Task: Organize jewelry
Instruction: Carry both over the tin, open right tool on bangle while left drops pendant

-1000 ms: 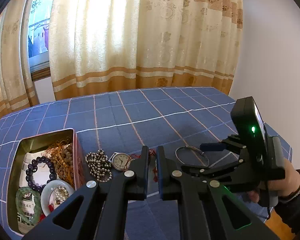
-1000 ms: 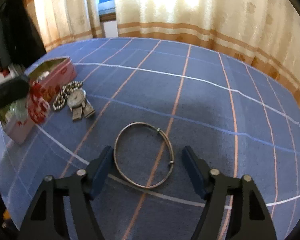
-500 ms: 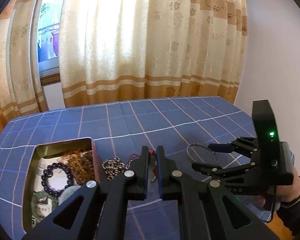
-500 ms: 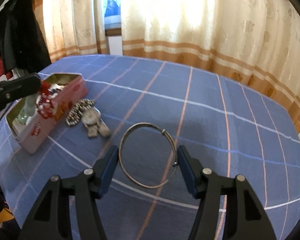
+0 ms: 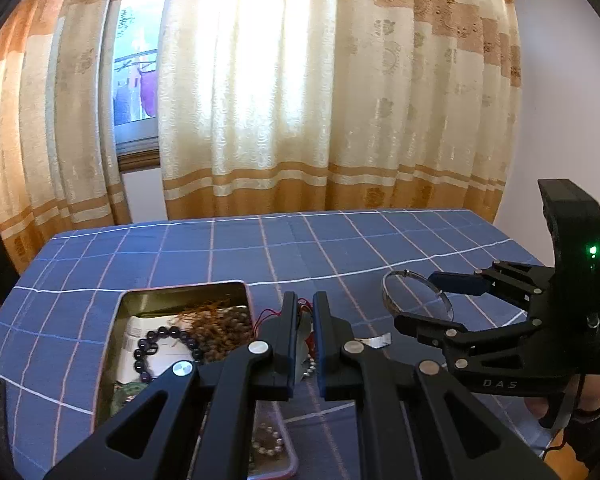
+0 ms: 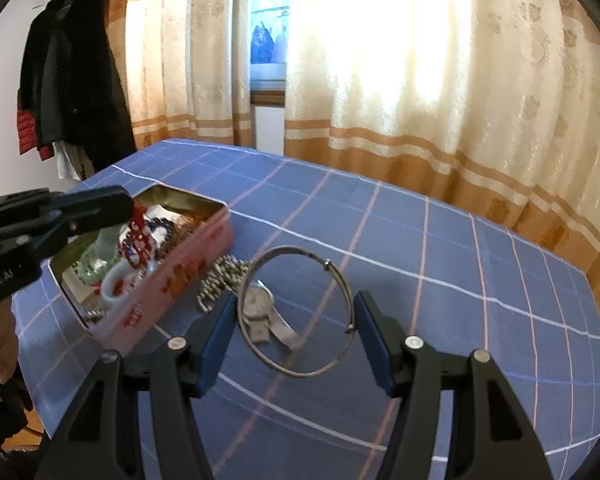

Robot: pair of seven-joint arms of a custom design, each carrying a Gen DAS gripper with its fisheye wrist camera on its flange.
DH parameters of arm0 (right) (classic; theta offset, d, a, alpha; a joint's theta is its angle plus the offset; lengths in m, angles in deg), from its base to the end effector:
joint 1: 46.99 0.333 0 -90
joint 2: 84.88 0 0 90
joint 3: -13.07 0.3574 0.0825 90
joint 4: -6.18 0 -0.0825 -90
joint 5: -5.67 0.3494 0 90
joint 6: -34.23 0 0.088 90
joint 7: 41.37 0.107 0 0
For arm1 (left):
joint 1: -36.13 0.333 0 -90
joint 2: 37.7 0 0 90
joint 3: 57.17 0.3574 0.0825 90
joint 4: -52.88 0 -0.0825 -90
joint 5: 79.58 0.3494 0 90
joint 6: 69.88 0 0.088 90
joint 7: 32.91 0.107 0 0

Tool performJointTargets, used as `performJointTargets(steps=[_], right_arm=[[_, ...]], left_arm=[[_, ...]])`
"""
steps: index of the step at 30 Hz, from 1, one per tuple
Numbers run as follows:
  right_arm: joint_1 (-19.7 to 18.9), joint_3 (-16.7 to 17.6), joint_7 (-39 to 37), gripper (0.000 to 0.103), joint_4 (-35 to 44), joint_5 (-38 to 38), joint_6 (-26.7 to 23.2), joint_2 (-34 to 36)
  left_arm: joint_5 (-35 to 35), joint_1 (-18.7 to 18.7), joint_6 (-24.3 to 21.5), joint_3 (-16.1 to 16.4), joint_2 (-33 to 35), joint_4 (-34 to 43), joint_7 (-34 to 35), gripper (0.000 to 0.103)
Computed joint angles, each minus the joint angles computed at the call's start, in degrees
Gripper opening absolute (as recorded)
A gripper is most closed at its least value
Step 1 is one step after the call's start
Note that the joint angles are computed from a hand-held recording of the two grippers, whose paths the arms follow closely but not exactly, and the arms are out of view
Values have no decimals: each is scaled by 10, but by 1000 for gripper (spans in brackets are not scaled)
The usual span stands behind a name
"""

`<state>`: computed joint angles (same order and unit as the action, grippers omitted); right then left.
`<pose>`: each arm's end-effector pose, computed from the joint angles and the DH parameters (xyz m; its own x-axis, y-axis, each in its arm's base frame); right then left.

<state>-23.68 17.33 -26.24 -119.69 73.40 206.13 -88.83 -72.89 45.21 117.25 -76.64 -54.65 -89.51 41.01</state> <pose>0.4850 0.1791 0.5414 0.6138 -0.7887 0.0355 -0.4319 -0.3731 -0.8212 0.4346 -0.1100 0.5803 -0.0994 -0.9936 0.0535 -0.4910 0.0022 -0.8712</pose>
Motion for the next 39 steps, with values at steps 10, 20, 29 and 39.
performJointTargets(steps=[10,20,29,39], right_arm=[[17,18,-20,63,25,17,7,12],[28,33,-25,63,42,14,8,23],[34,46,-24,63,61,8,4,38],[38,62,-10,63,73,-17,-6,57]], left_arm=[[-1,22,3,10,-20,-16,2,7],[-10,46,7,16,-28,-29,6,7],[-17,68,5,16,-17,-28,9,7],[-8,92,-5,12,2,-28,6,7]])
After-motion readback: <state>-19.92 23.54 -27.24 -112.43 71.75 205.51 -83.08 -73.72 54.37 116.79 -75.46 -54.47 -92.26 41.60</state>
